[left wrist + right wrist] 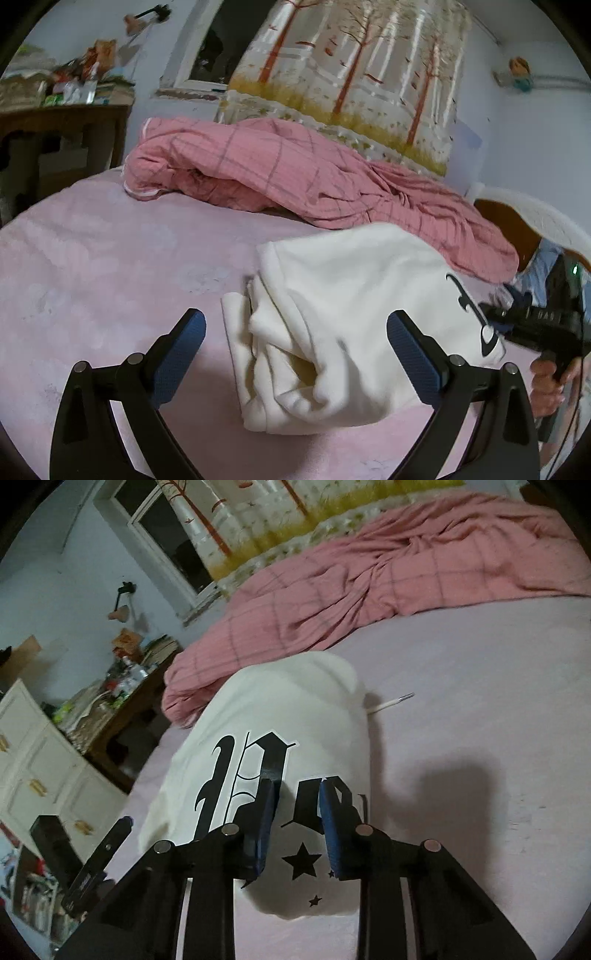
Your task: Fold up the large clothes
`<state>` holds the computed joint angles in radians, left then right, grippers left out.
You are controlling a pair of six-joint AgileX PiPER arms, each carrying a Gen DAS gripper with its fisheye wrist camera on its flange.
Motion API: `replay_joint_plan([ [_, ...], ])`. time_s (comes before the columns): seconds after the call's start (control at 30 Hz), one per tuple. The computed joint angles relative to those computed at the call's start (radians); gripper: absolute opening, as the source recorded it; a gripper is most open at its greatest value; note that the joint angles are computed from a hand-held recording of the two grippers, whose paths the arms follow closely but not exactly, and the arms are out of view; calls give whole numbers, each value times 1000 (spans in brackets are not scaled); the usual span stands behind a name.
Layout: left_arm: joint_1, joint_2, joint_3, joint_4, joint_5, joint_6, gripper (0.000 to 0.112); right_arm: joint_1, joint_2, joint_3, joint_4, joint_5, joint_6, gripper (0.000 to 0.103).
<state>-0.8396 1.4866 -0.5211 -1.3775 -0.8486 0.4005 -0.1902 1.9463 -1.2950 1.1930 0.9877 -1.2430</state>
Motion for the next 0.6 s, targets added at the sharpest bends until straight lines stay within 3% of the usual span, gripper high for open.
replay_joint_plan([
  [0.07,-4,-9,8,-9,-20,-15,98,10,-2,15,9,-19,-7,29],
  [0.17,15,-2,1,-19,-16,-5,98,79,-52,78,7,-120,-78,29],
  [0.33,33,29,-18,-57,-14,37,98,163,-24,65,-42,-123,-99,29],
  [0.47,66,83,-73,-161,17,170,98,218,-117,176,-5,-328,-165,29],
  [0.6,108,102,-65,-129,79,140,98,185,-141,183,-32,-335,-104,36],
])
